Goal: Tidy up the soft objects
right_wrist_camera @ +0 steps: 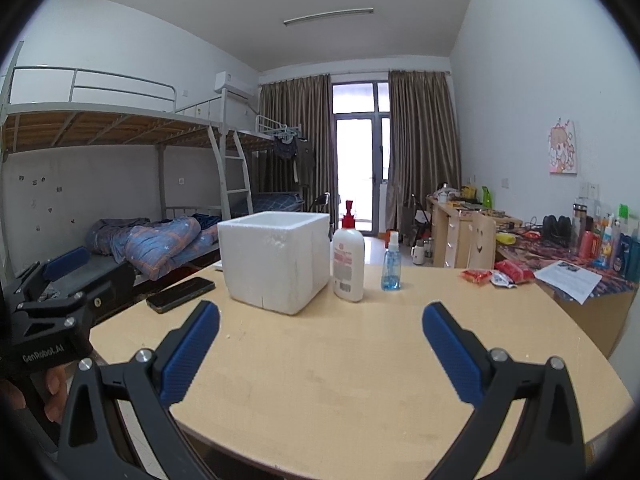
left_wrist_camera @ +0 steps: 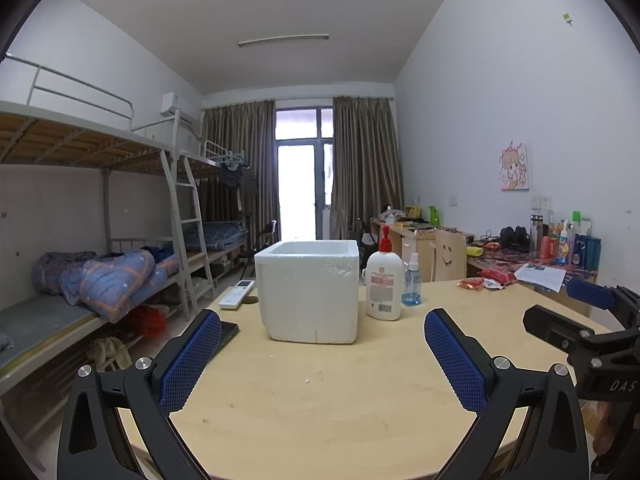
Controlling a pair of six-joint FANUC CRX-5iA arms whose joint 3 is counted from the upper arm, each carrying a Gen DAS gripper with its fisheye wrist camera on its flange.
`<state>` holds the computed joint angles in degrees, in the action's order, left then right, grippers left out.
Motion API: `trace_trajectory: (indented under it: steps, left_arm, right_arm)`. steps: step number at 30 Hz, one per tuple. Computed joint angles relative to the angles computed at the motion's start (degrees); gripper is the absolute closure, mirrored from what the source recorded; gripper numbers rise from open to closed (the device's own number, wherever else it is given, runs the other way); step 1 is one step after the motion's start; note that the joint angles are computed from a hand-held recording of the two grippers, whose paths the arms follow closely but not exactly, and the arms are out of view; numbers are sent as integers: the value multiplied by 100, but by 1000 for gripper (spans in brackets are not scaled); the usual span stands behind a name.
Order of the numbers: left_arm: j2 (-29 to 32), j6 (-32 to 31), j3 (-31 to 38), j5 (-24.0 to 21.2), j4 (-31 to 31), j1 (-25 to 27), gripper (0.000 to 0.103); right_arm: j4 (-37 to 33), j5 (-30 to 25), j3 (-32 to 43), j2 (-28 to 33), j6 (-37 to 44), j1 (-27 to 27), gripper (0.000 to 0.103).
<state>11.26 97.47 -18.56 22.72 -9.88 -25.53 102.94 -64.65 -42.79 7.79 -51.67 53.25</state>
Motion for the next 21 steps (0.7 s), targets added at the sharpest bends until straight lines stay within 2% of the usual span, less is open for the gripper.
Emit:
trace_trajectory:
  steps: [2, 11, 14, 21]
  left_arm:
    - [-21, 134, 50, -107, -163, -12, 1]
    - [-1, -12, 30, -119, -19, -54, 1]
    - [8, 221, 109, -224, -180, -41, 1]
    - [31, 84, 94, -218, -52, -48, 1]
  right_arm:
    - [-104, -78, -11, 13, -5, 97, 0]
    - [-134, -113, 4, 3, 40, 145, 0]
    - [-180, -71, 4, -11, 68, 154, 0]
    - [-209, -30, 37, -12, 115, 160, 0]
